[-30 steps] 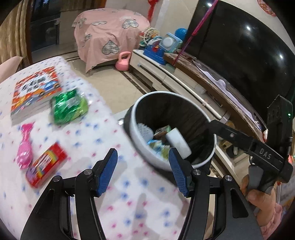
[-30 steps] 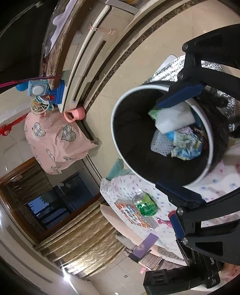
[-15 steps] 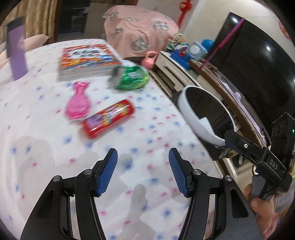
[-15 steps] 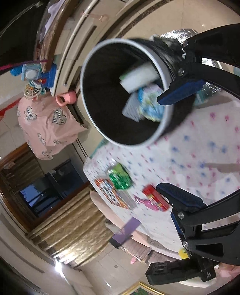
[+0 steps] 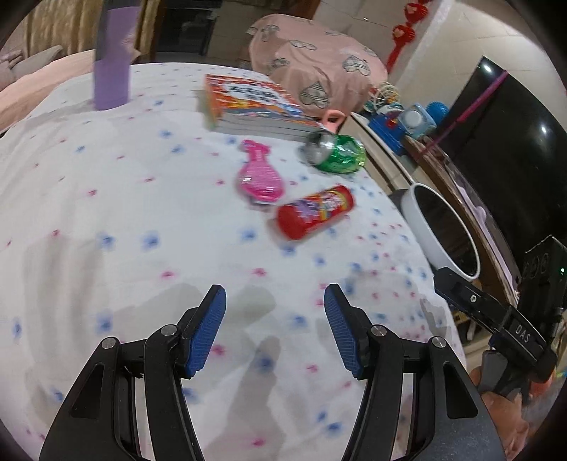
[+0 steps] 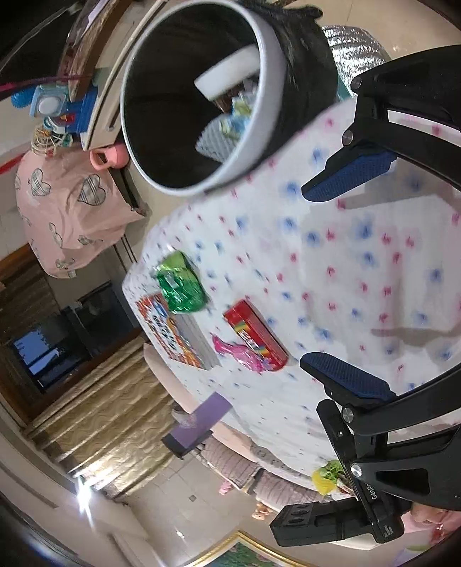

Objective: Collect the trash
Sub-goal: 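Move both open tools back over the table toward the pink pack and red tube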

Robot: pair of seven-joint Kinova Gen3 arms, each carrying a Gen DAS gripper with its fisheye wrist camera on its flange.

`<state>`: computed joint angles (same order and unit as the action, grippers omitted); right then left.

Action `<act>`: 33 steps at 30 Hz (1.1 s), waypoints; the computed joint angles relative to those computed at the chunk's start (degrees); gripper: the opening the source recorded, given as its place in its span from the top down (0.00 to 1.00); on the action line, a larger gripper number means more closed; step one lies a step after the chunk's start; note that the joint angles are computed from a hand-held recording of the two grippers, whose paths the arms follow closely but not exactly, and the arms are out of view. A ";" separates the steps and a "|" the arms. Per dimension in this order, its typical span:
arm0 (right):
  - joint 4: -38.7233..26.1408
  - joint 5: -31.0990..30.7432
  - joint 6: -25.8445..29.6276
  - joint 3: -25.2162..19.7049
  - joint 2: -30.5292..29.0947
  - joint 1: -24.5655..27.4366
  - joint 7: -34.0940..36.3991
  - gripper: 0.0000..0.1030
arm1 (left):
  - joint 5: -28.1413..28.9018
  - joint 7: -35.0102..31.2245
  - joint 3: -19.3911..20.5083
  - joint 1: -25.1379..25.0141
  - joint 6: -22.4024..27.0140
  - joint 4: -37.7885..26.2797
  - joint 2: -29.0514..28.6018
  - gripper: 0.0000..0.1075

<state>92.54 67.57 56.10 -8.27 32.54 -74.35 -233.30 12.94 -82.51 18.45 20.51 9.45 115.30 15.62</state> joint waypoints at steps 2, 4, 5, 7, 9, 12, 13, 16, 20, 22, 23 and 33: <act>-1.14 -0.22 -1.48 0.78 0.71 0.09 1.13 0.14 | 0.78 -0.45 0.74 -1.88 -0.36 0.71 -0.07 0.46; -2.73 -1.13 -2.68 1.56 1.61 0.35 2.98 0.14 | 1.18 -0.55 0.83 -2.81 -0.64 1.19 -0.24 0.46; -3.66 -1.54 -3.71 2.01 2.15 0.64 3.94 0.14 | 1.51 -0.70 1.12 -3.61 -0.81 1.51 -0.28 0.46; -4.50 -1.83 -5.80 3.21 2.74 0.84 4.97 0.14 | 1.97 -1.03 1.65 -4.84 -0.91 1.87 -0.21 0.46; -6.09 -2.47 -7.56 4.22 3.75 1.21 6.83 0.15 | 1.92 -0.89 1.00 -4.99 -0.67 1.97 -0.08 0.46; -7.65 -2.87 -10.28 6.47 5.03 1.18 6.60 0.22 | 2.47 -1.25 1.47 -6.38 -0.50 2.11 0.21 0.46; -7.65 -2.51 -12.36 7.21 5.25 1.53 5.69 0.24 | 2.47 -1.28 1.31 -6.47 -0.33 2.02 0.30 0.46; -8.55 -1.46 -15.60 9.62 6.29 1.53 3.45 0.26 | 2.27 -1.24 0.50 -6.31 0.00 1.66 0.65 0.46; -11.43 -3.79 -18.40 11.58 8.29 2.95 4.16 0.36 | 1.50 -1.07 -0.81 -5.36 0.81 0.34 1.31 0.46; -13.43 -6.52 -18.96 11.38 9.57 4.59 7.11 0.39 | 0.91 -0.71 -1.63 -4.45 1.57 -0.72 1.69 0.46; -14.51 -7.22 -18.15 12.27 10.31 4.25 8.13 0.41 | 0.56 -0.56 -1.91 -4.09 2.06 -1.40 2.01 0.46; -9.82 -13.68 -19.43 15.28 6.35 3.29 14.80 0.66 | -7.16 4.85 -9.50 5.90 8.26 -14.56 8.20 0.41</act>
